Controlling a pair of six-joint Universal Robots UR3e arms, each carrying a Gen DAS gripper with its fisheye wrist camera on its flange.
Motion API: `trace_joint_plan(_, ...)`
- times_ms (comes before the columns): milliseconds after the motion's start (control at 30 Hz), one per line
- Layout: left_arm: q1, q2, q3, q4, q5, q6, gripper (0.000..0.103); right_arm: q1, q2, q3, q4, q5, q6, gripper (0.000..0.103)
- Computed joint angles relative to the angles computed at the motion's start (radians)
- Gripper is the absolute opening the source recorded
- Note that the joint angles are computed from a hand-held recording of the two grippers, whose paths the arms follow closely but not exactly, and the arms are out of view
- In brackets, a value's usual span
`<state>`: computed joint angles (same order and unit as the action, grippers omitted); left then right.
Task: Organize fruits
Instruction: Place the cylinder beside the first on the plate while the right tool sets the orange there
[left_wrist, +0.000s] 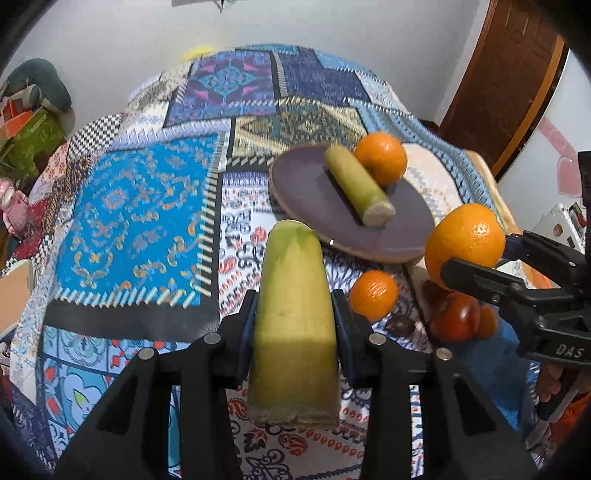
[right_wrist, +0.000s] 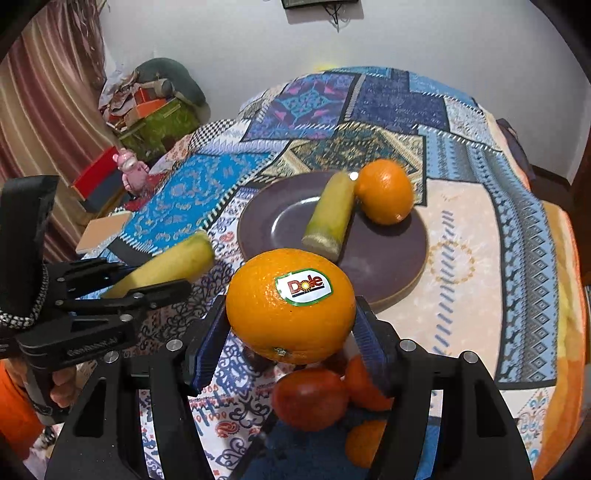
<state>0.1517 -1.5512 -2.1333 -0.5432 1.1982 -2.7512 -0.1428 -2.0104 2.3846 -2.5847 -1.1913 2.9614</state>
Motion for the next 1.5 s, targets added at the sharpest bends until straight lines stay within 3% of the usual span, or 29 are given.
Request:
trace_joint_plan(400,-0.068,-0.077,0.18,0.014,0.013,-0.101,0.038,-0.119,-0.005,-0.058,0.023,0.046,-0.063,0.062)
trace_joint_plan(933,-0.208,-0.416,0.534,0.009,0.112,-0.221,0.038,-0.127,0.251,-0.147,-0.103,0.047,-0.091,0.062)
trace_joint_plan(1500,-0.286,-0.682,0.819,-0.057,0.19,-0.266,0.038,-0.12,0.412,-0.168,-0.175,0.052,-0.105,0.062)
